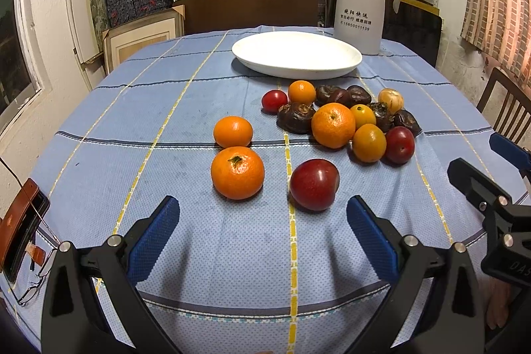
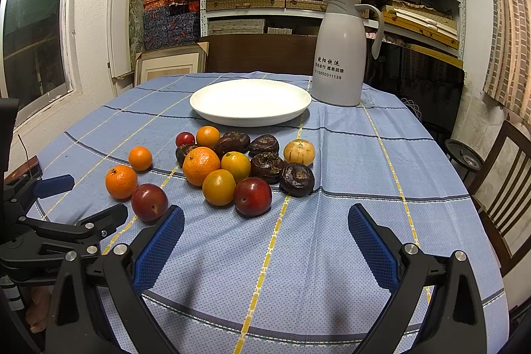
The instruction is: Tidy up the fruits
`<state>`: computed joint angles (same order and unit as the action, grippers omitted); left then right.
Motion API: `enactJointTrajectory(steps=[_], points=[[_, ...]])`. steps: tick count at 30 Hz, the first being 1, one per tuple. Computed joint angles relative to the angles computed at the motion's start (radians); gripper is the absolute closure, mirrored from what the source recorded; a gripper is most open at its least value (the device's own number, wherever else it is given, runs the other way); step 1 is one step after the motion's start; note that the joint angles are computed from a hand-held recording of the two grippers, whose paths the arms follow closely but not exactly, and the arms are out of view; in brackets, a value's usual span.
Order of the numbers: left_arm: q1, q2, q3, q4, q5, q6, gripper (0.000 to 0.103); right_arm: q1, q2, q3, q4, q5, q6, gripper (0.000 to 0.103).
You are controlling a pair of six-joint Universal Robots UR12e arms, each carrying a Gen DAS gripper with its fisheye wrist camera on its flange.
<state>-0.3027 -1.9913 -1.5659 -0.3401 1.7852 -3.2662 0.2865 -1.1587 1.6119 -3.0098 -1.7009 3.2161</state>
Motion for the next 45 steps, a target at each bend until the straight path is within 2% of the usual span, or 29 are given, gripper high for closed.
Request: enactJointTrajectory(steps=[34, 38, 40, 45], points=[[0.005, 0.003, 0.002, -0.028, -0.010, -0.008, 0.004, -0.002, -0.001, 0.001, 0.007, 0.007, 0.002, 0.003], [0.012, 0.001, 0.017, -0.094, -0.035, -0.011, 0.004, -0.009, -0.005, -0.004, 0.056, 0.042, 0.009, 0.003], [0.024, 0.001, 0.030, -0.150, -0.083, -0.014, 0.004, -0.014, -0.007, -0.010, 0.096, 0.061, 0.011, 0.003], [0.042, -0.008, 0.059, -0.257, -0.122, 0.006, 0.004, -0.021, -0.008, -0.042, 0.271, 0.084, -0.018, 0.003]])
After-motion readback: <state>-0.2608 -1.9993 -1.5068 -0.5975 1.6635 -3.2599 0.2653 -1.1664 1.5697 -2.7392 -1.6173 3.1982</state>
